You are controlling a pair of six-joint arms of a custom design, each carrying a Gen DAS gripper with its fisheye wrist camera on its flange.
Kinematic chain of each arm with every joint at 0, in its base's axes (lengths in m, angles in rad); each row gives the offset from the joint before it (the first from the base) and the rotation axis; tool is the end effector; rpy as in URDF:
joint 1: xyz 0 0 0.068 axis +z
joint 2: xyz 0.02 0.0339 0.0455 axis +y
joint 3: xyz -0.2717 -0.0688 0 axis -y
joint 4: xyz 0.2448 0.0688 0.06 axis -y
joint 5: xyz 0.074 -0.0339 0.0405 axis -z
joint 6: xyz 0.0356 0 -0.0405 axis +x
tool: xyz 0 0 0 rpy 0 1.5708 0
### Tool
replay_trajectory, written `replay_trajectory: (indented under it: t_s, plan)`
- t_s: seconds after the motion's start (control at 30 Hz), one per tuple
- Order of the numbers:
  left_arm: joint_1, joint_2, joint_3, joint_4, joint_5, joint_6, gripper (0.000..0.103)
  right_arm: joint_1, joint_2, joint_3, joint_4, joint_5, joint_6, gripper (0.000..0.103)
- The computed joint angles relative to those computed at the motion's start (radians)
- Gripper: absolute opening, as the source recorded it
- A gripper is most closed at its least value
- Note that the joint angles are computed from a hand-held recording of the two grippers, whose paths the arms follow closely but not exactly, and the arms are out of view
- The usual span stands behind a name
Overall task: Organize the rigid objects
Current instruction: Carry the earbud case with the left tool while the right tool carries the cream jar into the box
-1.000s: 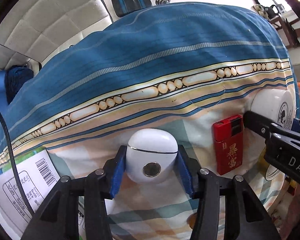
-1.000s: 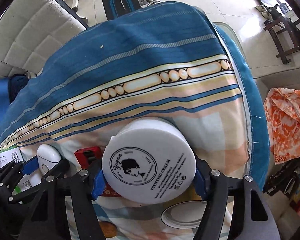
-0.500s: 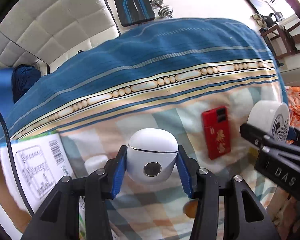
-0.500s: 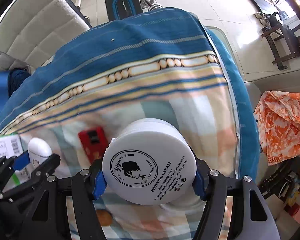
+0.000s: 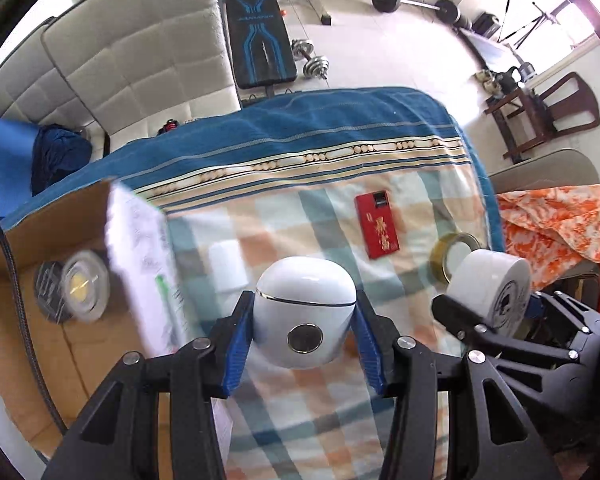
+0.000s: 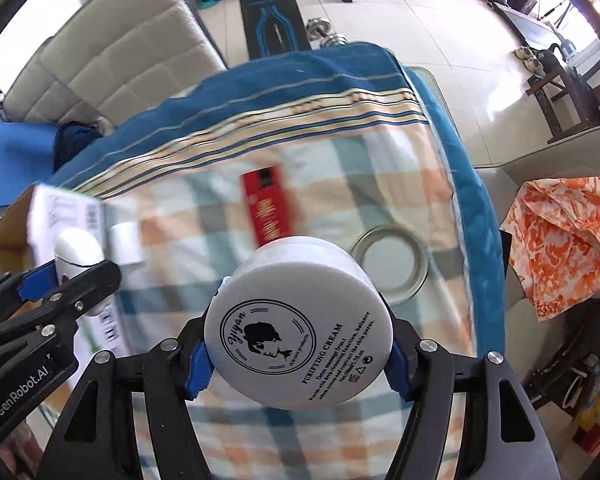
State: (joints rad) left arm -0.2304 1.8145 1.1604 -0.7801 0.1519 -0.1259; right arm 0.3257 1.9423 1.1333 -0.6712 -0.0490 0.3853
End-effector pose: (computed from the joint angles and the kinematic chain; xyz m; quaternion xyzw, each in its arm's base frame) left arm 0.3212 -0.0809 0.1677 0.0571 0.9932 -0.0866 0.0536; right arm 0.3224 0.1107 0.1218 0.0286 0.9983 0.0387 0.0339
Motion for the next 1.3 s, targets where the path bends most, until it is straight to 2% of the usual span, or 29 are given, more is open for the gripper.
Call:
replay_trajectory:
  t_s: [0.2,0.37,0.53,0.9,1.13,1.3]
  plan:
    - [0.143,-0.164,-0.098,-0.035,0.051,0.090,0.045,0.174,-0.135,-0.040,-0.029,-0.006,0.131,0.070]
    - [0.330,-0.305,-0.170,-0.090,0.053,0.216,0.045,0.356,-0.104,0.075,-0.073,0.018,0.251,0.070]
    - [0.560,-0.346,-0.179,-0.139,0.062,0.382,0.045,0.507,0.015,0.261,-0.128,0.049,0.336,0.070]
    - [0.913,-0.284,-0.129,-0.201,0.109,0.643,0.045,0.679,0.256,0.671,-0.292,0.109,0.412,0.070]
    - [0.994,-0.193,-0.097,-0.188,0.100,0.708,0.045,0.707,0.380,0.839,-0.347,0.099,0.432,0.070]
    - [0.992,-0.078,-0.083,-0.125,0.068,0.700,0.045,0.701,0.466,0.871,-0.320,0.067,0.440,0.070]
